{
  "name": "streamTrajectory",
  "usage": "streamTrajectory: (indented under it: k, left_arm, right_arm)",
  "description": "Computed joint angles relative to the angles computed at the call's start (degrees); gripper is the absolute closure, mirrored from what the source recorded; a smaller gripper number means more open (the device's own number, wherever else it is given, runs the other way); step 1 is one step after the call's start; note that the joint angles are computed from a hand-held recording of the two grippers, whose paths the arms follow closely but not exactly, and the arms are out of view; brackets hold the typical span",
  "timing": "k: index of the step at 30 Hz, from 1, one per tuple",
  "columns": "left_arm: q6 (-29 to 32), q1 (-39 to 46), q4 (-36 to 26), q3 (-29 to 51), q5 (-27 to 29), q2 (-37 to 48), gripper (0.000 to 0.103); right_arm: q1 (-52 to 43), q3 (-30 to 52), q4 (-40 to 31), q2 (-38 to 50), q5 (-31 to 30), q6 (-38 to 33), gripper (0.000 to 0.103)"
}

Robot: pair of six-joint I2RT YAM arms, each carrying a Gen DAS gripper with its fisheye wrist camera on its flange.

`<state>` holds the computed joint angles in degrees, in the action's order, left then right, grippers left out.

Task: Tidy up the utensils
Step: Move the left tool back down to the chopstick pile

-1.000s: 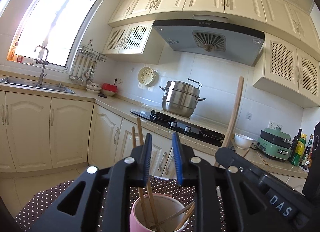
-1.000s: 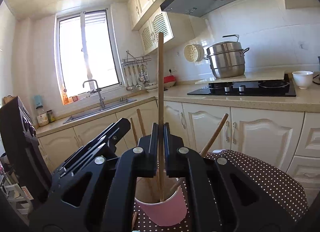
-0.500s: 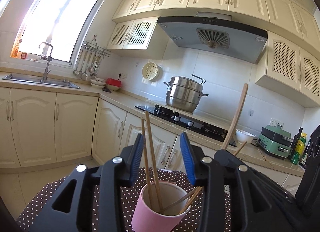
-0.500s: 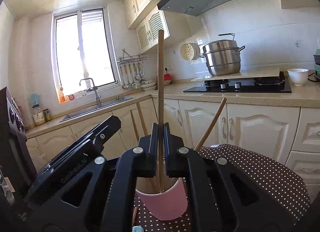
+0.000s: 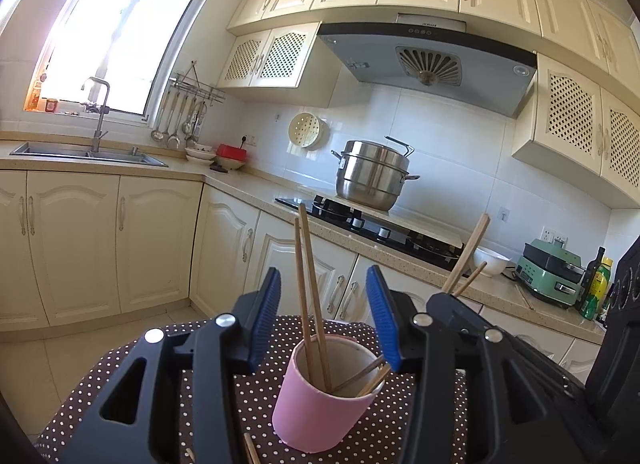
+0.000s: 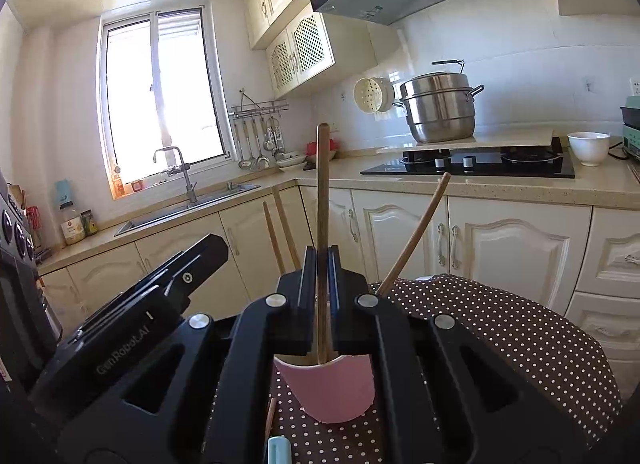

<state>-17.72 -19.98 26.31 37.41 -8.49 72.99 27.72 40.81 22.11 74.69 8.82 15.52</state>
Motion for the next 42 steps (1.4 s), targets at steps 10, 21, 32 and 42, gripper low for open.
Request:
streamTrajectory:
  k: [10,21,32,42]
  left_arm:
    - [0.0,1.1,-11.3,-2.0,1.2,-10.2,0.052]
    - [-1.0,6.1,-30.0,-2.7,8.6,-16.3,0.051]
    - [-0.6,7.3,-43.8,3.8,17.9,-1.8,0.078]
    - [-2.3,6.0,-45.9,7.2,18.0,8.3,0.098]
  right_arm:
    - [1.0,-1.0,-5.5,-5.0,1.8,1.1,0.079]
    - [3.2,-4.0,-12.3,-10.7,3.1,2.4,0.054]
    - [5.1,-4.6,-21.0,-7.7,-2.2,4.3,0.054]
    - [4.3,-2.1,-27.2,-1.6,-10.2,4.2,0.056]
